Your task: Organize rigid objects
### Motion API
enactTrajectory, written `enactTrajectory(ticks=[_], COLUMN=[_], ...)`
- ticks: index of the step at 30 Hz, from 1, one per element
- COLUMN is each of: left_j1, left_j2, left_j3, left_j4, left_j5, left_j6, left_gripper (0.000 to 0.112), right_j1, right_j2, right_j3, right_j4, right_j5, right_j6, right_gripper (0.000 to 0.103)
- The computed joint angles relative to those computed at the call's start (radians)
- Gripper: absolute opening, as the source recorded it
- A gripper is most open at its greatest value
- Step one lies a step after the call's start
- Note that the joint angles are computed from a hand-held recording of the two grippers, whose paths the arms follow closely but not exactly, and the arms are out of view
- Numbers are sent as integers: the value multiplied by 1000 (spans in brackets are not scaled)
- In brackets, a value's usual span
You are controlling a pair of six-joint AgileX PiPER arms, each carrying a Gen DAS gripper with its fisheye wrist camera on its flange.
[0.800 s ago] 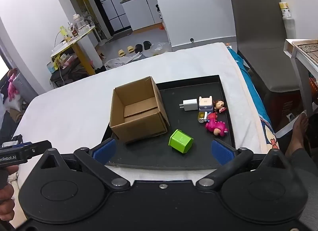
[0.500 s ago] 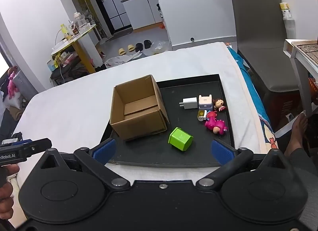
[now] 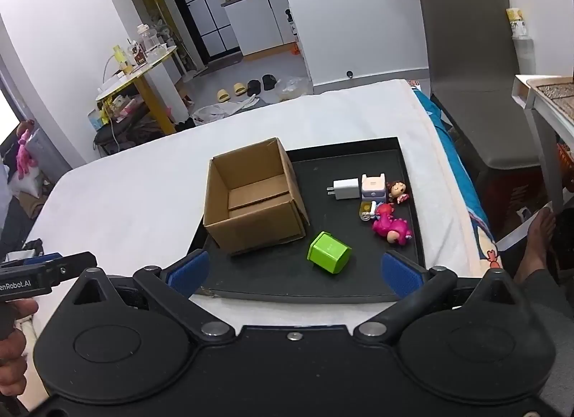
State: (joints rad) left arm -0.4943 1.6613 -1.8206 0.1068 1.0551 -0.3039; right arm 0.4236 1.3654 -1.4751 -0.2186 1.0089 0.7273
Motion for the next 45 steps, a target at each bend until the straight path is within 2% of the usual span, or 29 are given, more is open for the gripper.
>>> enactTrajectory(ticks=[12, 30, 45], left_j1=[5, 6, 13], left_j2=[0, 8, 19], left_j3=[1, -35, -42], left_j4=[-1, 7, 10], left_j5=[5, 38, 31], left_j6=[9, 24, 28], left_gripper=[96, 96, 96], right_j1=[37, 34, 24], right_j2=[18, 28, 33], right_j3=[-9, -8, -32], right_j4=[-46, -47, -32], right_j5=[17, 11, 24], right_j6=[28, 22, 11], right_gripper=[103, 103, 103])
